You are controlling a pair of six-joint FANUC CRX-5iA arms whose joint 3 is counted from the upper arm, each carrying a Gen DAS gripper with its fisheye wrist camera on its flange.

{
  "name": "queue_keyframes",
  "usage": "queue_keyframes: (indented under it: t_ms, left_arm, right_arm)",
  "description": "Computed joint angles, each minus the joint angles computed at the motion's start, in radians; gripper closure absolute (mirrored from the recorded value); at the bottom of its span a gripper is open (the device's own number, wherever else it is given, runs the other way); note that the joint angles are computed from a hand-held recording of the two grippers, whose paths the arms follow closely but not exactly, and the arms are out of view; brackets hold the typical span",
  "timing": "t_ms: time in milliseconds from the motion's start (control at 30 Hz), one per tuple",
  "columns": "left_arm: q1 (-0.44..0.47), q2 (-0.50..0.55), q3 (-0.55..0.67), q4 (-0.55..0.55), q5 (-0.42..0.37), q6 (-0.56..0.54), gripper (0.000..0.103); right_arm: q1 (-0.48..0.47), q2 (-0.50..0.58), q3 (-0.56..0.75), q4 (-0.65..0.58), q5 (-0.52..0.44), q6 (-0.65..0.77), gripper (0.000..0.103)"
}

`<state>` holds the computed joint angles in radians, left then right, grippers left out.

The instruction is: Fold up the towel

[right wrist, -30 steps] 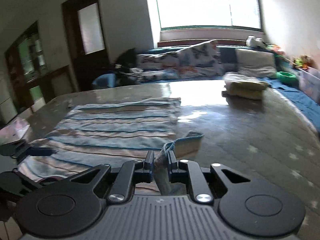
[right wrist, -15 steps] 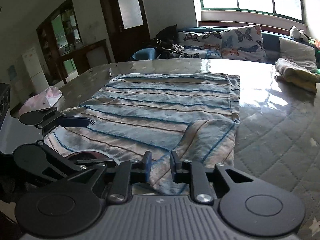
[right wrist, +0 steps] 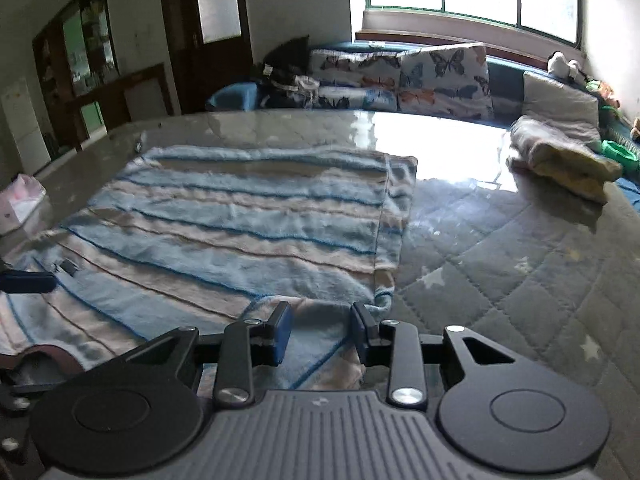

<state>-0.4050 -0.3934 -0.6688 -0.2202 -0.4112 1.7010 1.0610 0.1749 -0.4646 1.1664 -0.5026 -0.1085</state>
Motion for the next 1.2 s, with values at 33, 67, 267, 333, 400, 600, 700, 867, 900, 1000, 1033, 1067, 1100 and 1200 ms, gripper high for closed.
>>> queue_keyframes:
  t_ms: [33, 67, 267, 333, 400, 600, 700, 867, 900, 1000, 1033, 1067, 1100, 1200]
  left_arm:
    - [0.0, 0.0, 0.002, -0.005, -0.004, 0.005, 0.0]
    - [-0.002, 0.001, 0.006, -0.016, -0.009, 0.019, 0.0]
    - [-0.001, -0.01, 0.011, -0.047, -0.03, 0.056, 0.0]
    - [0.005, -0.021, 0.004, -0.045, -0.031, 0.057, 0.0]
    - [0.01, -0.03, 0.001, -0.046, -0.036, 0.063, 0.0]
    - [0.016, -0.07, -0.009, -0.085, -0.072, 0.113, 0.0]
    - [0.027, -0.109, -0.017, -0.114, -0.099, 0.148, 0.0]
    - [0.053, -0.185, -0.022, -0.208, -0.194, 0.278, 0.0]
    - [0.061, -0.2, -0.024, -0.223, -0.213, 0.299, 0.0]
    - [0.092, -0.254, -0.031, -0.266, -0.285, 0.362, 0.0]
    - [0.106, -0.275, -0.036, -0.274, -0.306, 0.376, 0.0]
    - [0.122, -0.296, -0.041, -0.282, -0.327, 0.388, 0.0]
    - [0.121, -0.31, -0.039, -0.313, -0.357, 0.428, 0.0]
    - [0.124, -0.348, -0.036, -0.393, -0.445, 0.534, 0.0]
  right_arm:
    - [-0.003, 0.011, 0.007, -0.008, 0.005, 0.013, 0.071]
    - [-0.002, 0.016, 0.01, 0.001, 0.002, 0.016, 0.071]
    - [0.038, -0.015, -0.013, 0.0, -0.027, 0.042, 0.071]
    - [0.065, -0.039, -0.031, -0.008, -0.05, 0.055, 0.07]
    - [0.092, -0.059, -0.049, -0.023, -0.07, 0.059, 0.067]
    - [0.147, -0.051, -0.063, -0.01, -0.127, 0.056, 0.06]
    - [0.153, -0.051, -0.059, 0.006, -0.128, 0.05, 0.056]
    - [0.155, -0.035, -0.039, -0.011, -0.083, 0.087, 0.051]
    - [0.156, -0.03, -0.034, -0.02, -0.077, 0.096, 0.051]
    - [0.16, -0.022, -0.019, -0.036, -0.084, 0.1, 0.051]
    - [0.164, -0.019, -0.009, -0.047, -0.093, 0.115, 0.051]
    - [0.167, -0.016, 0.001, -0.054, -0.096, 0.131, 0.051]
    - [0.169, -0.012, 0.009, -0.06, -0.095, 0.149, 0.051]
    - [0.17, 0.004, 0.044, -0.07, -0.069, 0.222, 0.051]
